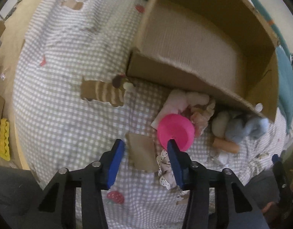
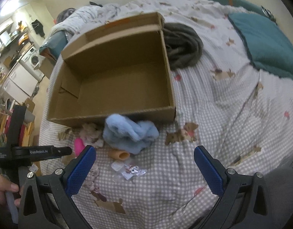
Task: Organize soft objects
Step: 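Grasp the light blue fluffy item with the right gripper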
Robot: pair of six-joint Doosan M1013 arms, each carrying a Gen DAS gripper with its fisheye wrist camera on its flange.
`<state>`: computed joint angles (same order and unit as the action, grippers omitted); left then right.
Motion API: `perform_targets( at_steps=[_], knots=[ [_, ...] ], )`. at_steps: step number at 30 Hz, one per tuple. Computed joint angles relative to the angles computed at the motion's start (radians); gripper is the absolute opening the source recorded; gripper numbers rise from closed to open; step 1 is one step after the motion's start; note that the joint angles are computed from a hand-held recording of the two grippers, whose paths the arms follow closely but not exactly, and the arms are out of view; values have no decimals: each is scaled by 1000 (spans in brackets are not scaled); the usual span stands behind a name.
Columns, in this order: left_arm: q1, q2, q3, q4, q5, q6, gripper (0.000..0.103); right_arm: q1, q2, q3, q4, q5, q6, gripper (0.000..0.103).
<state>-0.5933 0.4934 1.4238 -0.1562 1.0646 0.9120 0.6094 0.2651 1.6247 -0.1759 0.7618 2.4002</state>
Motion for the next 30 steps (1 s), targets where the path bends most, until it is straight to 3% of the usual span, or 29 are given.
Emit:
perform_targets(
  at_steps=[3,7,11,17,21,23,25,29,30],
  knots=[
    [-4,14,-2,19,18,-6,28,-9,1,7,31,-19,-2,103],
    [-1,2,19,11,-11,-14,11,-23,5,13,70,-34,-11,103],
    [-5,-37,48,47,-48,-23,10,-38,11,13,120,-39,-30,103],
    [-14,-83,79,135,-34,-108,10,-55,39,-24,113,-6,-61,103],
    [-14,-104,98,160,-52,-119,10,-75,77,-61,228,24,-190,103],
    [-19,-110,96,193,-58,-118,10,-70,100,-81,243,27,-249,103],
    [-23,-115,91,206,-61,-112,10,-49,124,-108,163,60,-234,103],
    [-22,-122,94,198,-76,-90,10,-54,139,-110,230,24,-289,103],
    [-30,-113,82,194,-75,-98,10,-53,139,-108,223,15,-283,80]
  ],
)
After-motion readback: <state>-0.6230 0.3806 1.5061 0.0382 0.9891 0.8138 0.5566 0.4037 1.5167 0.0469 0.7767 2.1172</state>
